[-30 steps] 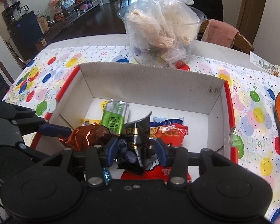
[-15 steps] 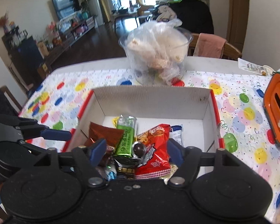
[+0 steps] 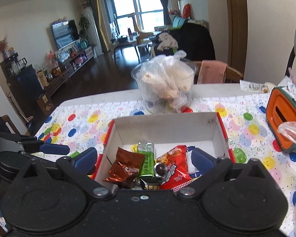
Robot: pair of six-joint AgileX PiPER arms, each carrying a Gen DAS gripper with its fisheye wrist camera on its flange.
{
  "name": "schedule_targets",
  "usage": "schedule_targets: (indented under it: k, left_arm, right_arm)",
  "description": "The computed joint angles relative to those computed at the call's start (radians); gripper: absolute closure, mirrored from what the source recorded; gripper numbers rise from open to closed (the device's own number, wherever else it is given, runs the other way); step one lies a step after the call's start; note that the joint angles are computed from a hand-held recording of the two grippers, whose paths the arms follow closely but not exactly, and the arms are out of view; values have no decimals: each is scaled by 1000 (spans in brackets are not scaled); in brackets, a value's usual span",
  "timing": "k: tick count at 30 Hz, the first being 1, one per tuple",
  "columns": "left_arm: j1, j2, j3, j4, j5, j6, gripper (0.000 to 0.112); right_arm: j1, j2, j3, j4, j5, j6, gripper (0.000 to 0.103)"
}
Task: Organize snacks
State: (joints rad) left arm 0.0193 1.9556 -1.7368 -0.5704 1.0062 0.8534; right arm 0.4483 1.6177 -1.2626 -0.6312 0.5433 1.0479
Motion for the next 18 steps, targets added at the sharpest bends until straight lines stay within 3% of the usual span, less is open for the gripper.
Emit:
schedule_targets:
  k: [10,18]
  left_arm:
    - [81,-92,110,-121,9,156,29]
    - [126,-152,179,-199,31,229,21]
  right_arm:
    - [127,-55,80,-234,88,374,0]
    - [201,-96,136,-341,158,558,0]
